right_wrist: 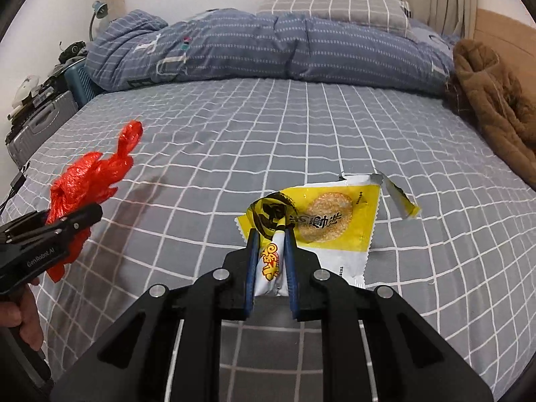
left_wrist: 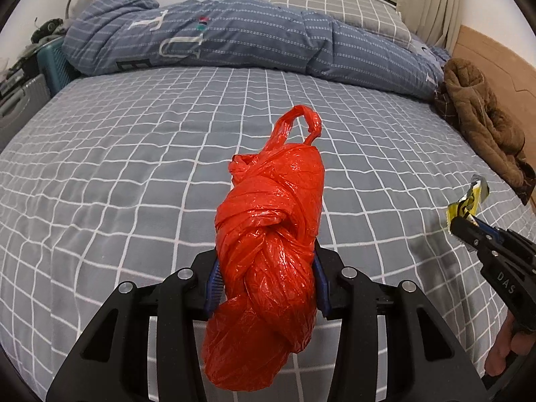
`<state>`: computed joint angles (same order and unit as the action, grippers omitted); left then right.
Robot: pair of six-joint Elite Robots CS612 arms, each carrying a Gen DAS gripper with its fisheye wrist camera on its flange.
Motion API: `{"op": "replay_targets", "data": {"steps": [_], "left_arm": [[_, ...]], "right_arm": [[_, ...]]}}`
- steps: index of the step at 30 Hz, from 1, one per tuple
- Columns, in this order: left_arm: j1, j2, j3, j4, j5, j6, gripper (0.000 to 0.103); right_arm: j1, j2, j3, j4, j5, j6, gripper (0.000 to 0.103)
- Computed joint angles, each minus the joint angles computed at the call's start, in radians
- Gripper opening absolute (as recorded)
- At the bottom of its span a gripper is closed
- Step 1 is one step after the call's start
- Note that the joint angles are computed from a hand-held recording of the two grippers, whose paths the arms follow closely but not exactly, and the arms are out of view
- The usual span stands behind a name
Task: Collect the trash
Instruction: 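Lift the red bag and yellow wrapper and carry them over the bin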
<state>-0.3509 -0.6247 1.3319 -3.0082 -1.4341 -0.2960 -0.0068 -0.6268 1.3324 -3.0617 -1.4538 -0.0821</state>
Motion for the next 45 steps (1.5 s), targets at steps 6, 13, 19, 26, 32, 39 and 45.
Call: {"op": "replay_targets", "data": {"steps": [6, 13, 19, 26, 32, 39, 45], "left_arm": [[-0.002, -0.023, 0.043, -0.020, -0.007, -0.017, 0.042], [-0.012, -0.051, 0.094, -0.047, -0.001, -0.010, 0.042], [-0.020, -0.068, 0.130, -0.043, -0.002, -0.012, 0.042], [-0.027, -0.087, 0.170, -0.061, -0.001, -0.012, 0.042], [-0.035, -0.106, 0.204, -0.080, 0.010, -0.007, 0.042], [-0.044, -0.127, 0.245, -0.099, 0.021, 0.001, 0.042], [-0.051, -0.146, 0.286, -0.115, 0.026, -0.001, 0.042]], "right_arm": [[0.005, -0.019, 0.031, -0.026, 0.010, 0.002, 0.015], [0.011, -0.037, 0.064, -0.046, 0.009, -0.002, 0.015], [0.021, -0.057, 0.099, -0.063, 0.003, -0.017, 0.015], [0.030, -0.076, 0.133, -0.078, 0.004, -0.025, 0.015], [0.033, -0.093, 0.168, -0.100, -0.003, -0.031, 0.015], [0.035, -0.111, 0.205, -0.116, -0.006, -0.031, 0.015], [0.035, -0.132, 0.245, -0.137, -0.004, -0.030, 0.015]]}}
